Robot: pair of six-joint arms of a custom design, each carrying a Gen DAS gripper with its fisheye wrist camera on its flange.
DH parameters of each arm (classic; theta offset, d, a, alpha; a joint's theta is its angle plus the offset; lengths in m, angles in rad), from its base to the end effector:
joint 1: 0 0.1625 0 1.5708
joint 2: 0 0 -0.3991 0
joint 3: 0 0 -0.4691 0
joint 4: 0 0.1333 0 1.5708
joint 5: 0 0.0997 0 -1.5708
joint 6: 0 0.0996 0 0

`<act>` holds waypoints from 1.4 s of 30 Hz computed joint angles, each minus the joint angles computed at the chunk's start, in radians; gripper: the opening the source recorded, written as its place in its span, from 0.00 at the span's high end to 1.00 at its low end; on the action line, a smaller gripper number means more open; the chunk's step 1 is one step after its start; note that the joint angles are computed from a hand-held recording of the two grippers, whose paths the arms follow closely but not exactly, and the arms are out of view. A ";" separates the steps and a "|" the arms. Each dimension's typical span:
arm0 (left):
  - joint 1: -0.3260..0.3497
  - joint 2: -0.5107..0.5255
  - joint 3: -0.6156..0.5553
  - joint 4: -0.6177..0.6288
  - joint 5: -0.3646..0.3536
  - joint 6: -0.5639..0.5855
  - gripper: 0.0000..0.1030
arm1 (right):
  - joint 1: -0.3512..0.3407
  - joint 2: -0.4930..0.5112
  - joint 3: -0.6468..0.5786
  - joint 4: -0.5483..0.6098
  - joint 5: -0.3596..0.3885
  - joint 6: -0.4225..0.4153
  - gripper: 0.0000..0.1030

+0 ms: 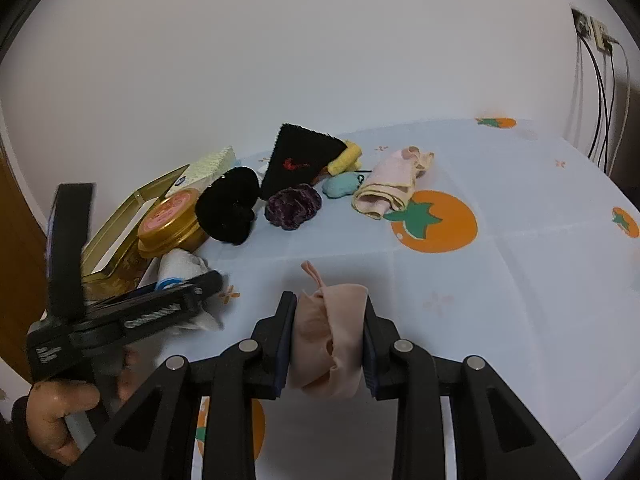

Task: Organize soft objects
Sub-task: 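Grasp the white knit glove with the left gripper while the right grasps a pink sock, then carry the glove and sock into the gold tray and open both grippers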

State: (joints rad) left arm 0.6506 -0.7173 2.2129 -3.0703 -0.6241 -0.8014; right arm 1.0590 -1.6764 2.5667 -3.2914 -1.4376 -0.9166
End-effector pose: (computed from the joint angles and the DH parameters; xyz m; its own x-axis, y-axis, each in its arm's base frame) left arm -0.2172 -0.4344 -0.1007 -0.8196 -0.1129 -0.5617 0.2975 0.7540 -0.5856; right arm -0.0648 -0.4146 0.2018 -0.8173 -0.2234 0.5312 -0.5228 0.6753 -0.5203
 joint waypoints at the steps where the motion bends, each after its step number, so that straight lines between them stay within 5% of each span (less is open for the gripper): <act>1: 0.003 -0.008 0.014 -0.040 -0.019 0.043 0.50 | -0.002 0.000 -0.003 0.004 0.000 0.008 0.69; 8: 0.037 -0.056 0.093 -0.246 -0.149 0.221 0.58 | 0.014 0.017 0.008 -0.061 -0.020 -0.008 0.69; 11: 0.025 -0.052 0.107 -0.298 -0.165 0.280 0.58 | 0.010 0.015 0.042 -0.143 0.021 -0.044 0.69; 16: -0.005 -0.079 0.148 -0.375 -0.149 0.357 0.58 | 0.025 0.008 0.061 -0.105 0.082 -0.020 0.69; 24: -0.017 -0.140 0.193 -0.539 -0.041 0.518 0.58 | 0.165 0.110 0.040 -0.167 0.089 0.020 0.69; 42: 0.162 -0.234 0.134 -0.680 0.232 0.816 0.58 | 0.480 0.600 -0.216 -0.379 0.003 0.149 0.69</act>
